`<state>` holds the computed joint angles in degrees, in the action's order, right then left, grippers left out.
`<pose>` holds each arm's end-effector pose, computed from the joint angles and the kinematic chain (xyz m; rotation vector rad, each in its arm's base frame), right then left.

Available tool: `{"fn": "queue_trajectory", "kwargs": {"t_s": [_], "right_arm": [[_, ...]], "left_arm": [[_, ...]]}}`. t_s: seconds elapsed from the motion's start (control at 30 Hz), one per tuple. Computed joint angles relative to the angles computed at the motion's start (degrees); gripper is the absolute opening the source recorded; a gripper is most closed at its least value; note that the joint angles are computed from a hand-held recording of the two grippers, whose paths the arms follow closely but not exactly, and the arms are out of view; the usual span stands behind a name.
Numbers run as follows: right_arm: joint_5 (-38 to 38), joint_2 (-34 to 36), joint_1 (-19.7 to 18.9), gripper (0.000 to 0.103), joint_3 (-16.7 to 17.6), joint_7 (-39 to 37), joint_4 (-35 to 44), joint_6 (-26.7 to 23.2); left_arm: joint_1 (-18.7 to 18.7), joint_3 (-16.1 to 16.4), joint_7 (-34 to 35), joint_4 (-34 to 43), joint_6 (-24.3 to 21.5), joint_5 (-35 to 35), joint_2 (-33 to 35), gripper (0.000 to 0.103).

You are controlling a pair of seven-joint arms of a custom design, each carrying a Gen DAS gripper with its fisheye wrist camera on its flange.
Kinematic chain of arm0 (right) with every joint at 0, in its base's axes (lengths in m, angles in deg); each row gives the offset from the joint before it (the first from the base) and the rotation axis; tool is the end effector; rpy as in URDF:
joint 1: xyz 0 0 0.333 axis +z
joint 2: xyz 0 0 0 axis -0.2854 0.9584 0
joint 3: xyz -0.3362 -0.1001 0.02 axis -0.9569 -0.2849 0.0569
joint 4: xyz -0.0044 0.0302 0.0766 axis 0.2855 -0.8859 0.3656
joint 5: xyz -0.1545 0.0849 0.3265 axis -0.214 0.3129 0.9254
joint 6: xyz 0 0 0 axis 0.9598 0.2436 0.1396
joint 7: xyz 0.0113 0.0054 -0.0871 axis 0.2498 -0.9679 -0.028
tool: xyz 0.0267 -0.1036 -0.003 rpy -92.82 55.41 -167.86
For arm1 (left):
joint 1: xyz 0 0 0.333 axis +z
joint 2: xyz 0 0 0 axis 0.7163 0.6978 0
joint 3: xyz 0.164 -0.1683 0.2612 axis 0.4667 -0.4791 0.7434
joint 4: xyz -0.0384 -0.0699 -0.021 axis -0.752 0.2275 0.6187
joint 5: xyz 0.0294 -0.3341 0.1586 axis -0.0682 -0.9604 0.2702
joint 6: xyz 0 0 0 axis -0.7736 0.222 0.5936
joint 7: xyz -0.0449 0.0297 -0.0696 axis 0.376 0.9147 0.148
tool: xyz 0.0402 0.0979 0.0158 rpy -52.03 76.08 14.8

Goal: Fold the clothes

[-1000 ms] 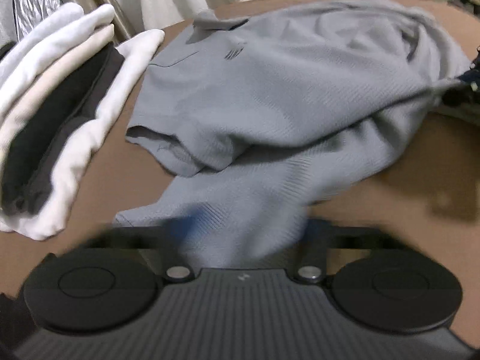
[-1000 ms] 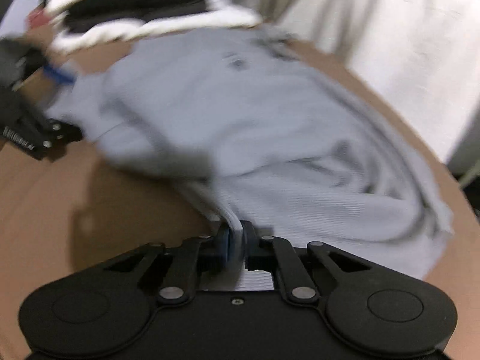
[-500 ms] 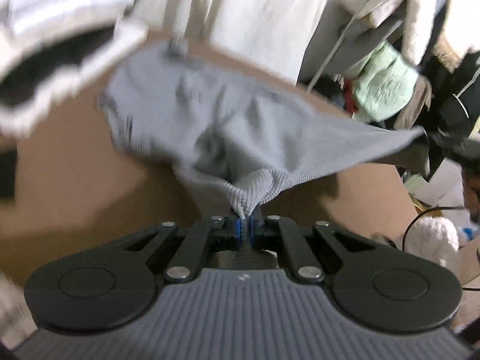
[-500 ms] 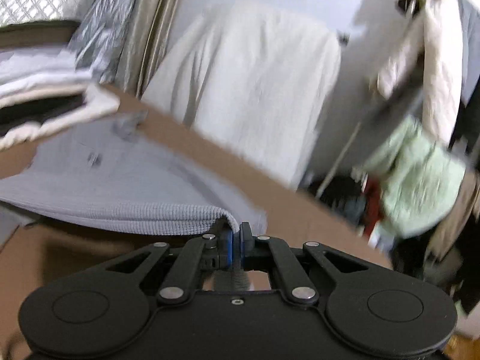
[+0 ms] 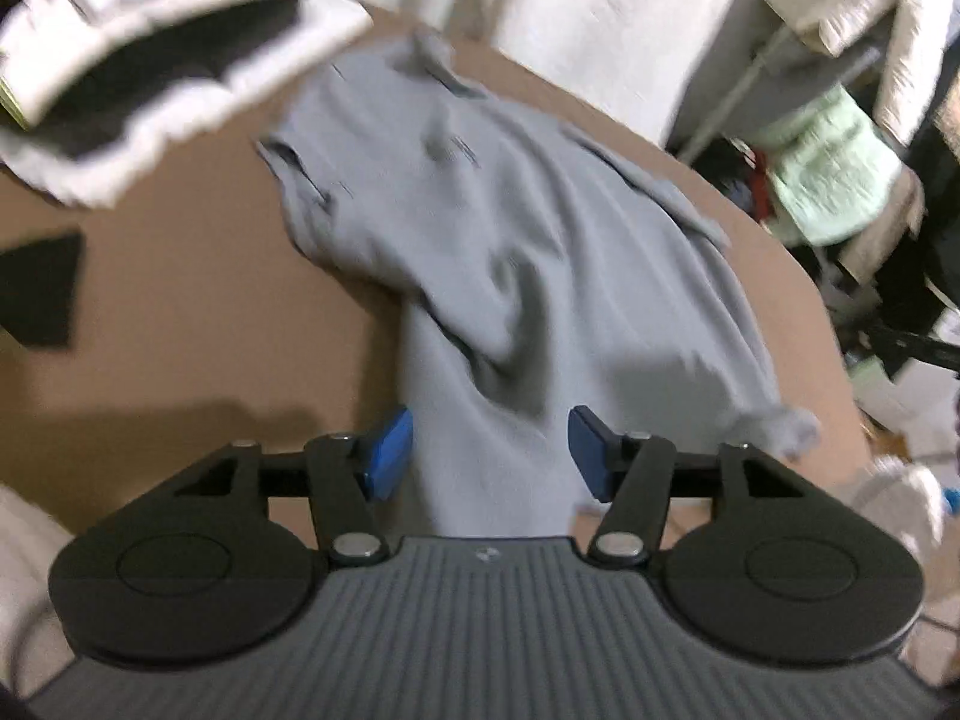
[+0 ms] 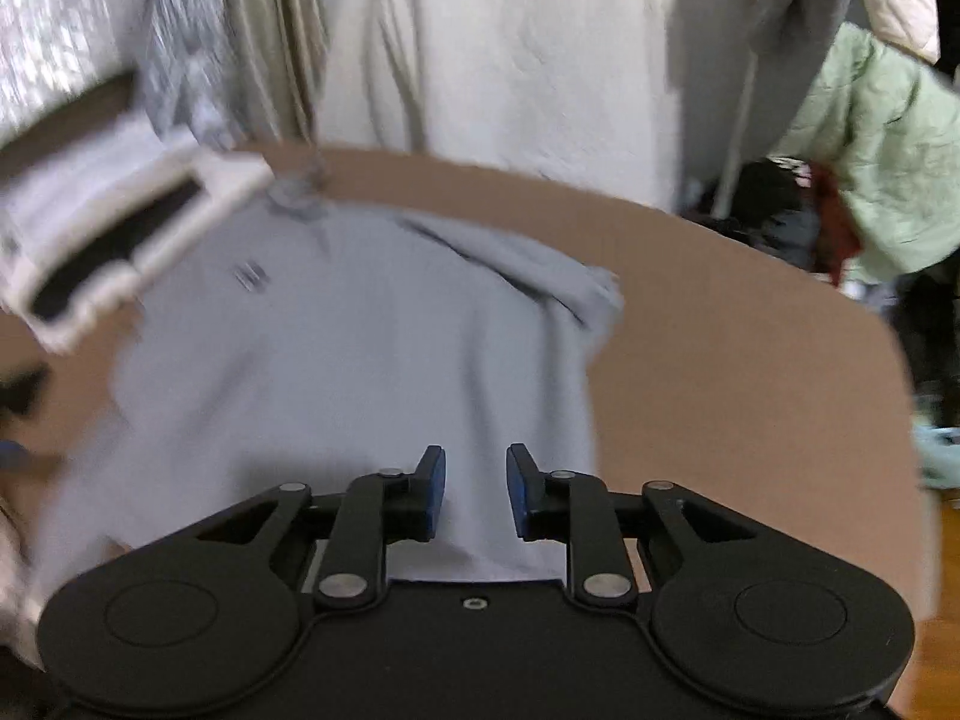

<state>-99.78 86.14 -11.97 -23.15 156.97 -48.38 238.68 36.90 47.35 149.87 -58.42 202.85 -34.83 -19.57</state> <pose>0.5484 0.0476 0.5066 -1.6630 1.8648 -0.6705 0.6096 -0.2617 0.4227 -1.9016 2.0955 -1.1553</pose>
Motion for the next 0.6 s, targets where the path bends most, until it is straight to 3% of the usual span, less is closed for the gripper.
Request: {"fn": "queue_trajectory", "kwargs": {"t_s": [0.07,0.13,0.2,0.27,0.37,0.47,0.53,0.57,0.6], "right_arm": [[4.4,2.5,0.5,0.03,0.5,-3.7,2.2,1.1],[5.4,5.8,0.7,0.033,1.2,-5.2,5.3,1.2],[7.6,8.9,0.4,0.046,2.7,-7.8,8.5,1.8],[9.0,12.9,0.0,0.047,3.4,-9.1,13.4,2.0],[10.0,19.4,-0.7,0.047,3.3,-8.6,21.3,1.2],[11.5,24.7,-1.3,0.047,2.7,-4.7,24.6,3.5],[9.9,26.5,1.3,0.047,-1.5,0.0,23.8,5.5],[9.1,26.9,1.8,0.047,-2.8,1.6,23.0,5.4],[8.3,27.0,1.9,0.047,-3.6,2.7,22.2,4.9]], "left_arm": [[-1.9,3.5,-3.9,3.5,-2.8,2.3,1.9,0.063],[-5.2,9.1,-12.4,10.3,-9.2,6.8,5.8,0.063],[-6.2,11.2,-17.4,17.1,-13.8,10.6,10.3,0.063],[-6.8,12.4,-21.0,23.7,-16.6,14.1,15.0,0.063],[-7.7,13.2,-24.0,31.6,-16.2,17.9,21.9,0.07],[-6.6,11.7,-28.5,31.4,-10.6,15.8,25.5,0.071],[-4.7,9.0,-27.1,29.2,-5.8,14.8,25.9,0.07],[-4.9,9.2,-26.1,29.0,-5.4,15.5,25.8,0.069],[-6.6,11.4,-25.6,29.5,-5.7,17.9,25.6,0.066]]}}
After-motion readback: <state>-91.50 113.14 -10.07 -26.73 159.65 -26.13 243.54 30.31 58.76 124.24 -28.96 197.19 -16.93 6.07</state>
